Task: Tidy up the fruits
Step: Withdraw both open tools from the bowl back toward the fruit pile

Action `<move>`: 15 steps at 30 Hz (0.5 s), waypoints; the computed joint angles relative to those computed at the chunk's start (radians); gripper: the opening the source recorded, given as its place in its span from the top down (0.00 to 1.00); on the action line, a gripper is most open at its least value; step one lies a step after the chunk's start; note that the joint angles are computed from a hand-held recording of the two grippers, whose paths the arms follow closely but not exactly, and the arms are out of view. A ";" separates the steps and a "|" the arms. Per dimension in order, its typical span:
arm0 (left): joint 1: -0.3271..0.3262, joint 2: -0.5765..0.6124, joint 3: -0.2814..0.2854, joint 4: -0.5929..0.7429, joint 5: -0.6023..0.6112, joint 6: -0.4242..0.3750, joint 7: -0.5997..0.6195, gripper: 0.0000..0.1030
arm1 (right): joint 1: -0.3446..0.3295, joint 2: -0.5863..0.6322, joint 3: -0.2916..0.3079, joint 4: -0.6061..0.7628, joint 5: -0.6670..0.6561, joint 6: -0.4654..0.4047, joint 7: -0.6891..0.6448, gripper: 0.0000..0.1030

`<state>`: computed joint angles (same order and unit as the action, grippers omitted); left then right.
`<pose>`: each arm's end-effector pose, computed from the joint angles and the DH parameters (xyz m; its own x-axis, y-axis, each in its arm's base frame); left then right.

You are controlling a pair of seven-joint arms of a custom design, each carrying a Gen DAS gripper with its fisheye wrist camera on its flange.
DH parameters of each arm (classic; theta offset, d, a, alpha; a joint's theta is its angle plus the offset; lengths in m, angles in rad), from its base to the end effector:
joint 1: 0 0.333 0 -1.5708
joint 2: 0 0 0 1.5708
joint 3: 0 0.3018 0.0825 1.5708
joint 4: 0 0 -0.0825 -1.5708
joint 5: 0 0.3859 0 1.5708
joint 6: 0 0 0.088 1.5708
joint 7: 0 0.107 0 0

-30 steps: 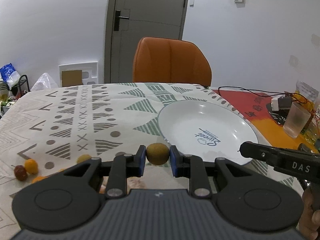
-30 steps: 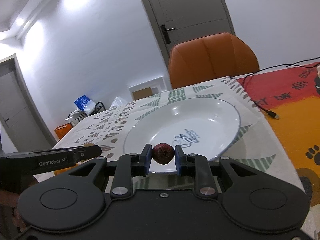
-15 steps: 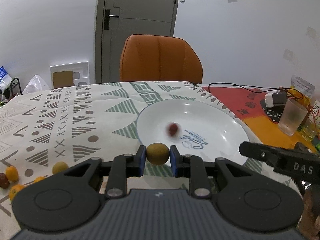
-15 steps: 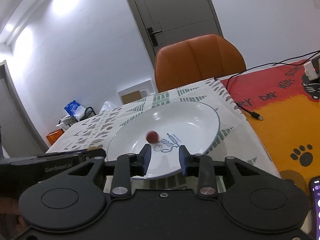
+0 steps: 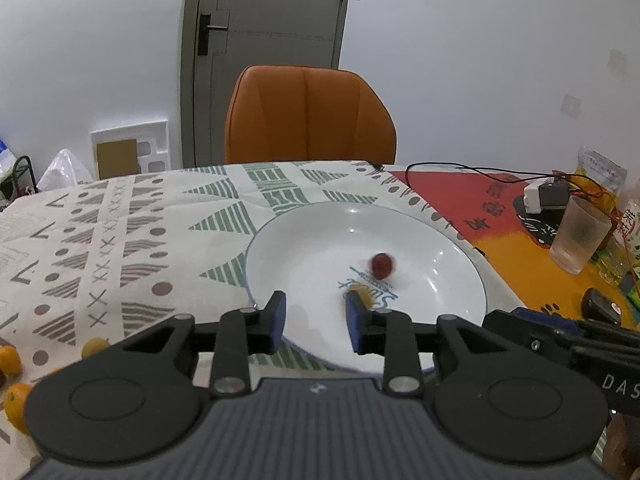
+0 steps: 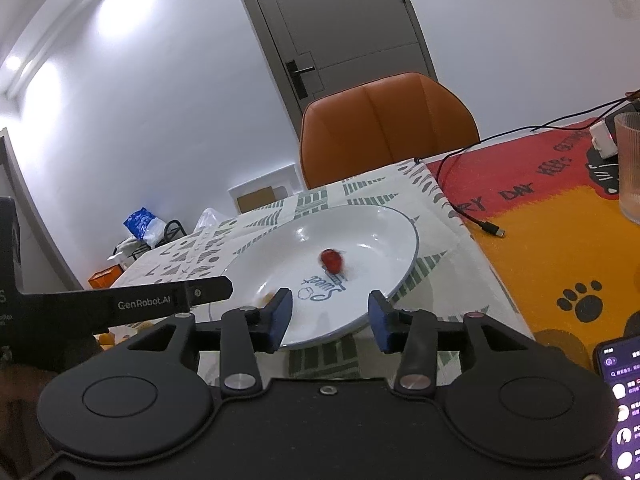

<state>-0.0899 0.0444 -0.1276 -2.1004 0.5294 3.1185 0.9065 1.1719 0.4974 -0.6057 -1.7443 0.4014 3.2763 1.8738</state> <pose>0.5731 -0.1699 0.4938 -0.1307 -0.9852 0.1107 -0.5700 -0.0167 -0.8215 0.5668 0.4020 0.4587 0.2528 -0.9098 -0.3290 -0.5077 0.1647 -0.8456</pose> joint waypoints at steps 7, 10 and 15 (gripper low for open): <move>0.021 -0.053 0.006 -0.044 0.082 -0.029 -0.084 0.53 | -0.027 -0.004 0.040 0.011 -0.007 0.005 -0.016 0.50; 0.044 -0.081 0.000 -0.069 0.123 -0.031 -0.124 0.46 | -0.037 -0.003 0.059 0.019 -0.006 0.008 -0.028 0.49; 0.089 -0.132 -0.014 -0.113 0.162 -0.039 -0.177 0.36 | -0.042 0.002 0.077 0.035 -0.005 0.003 -0.040 0.48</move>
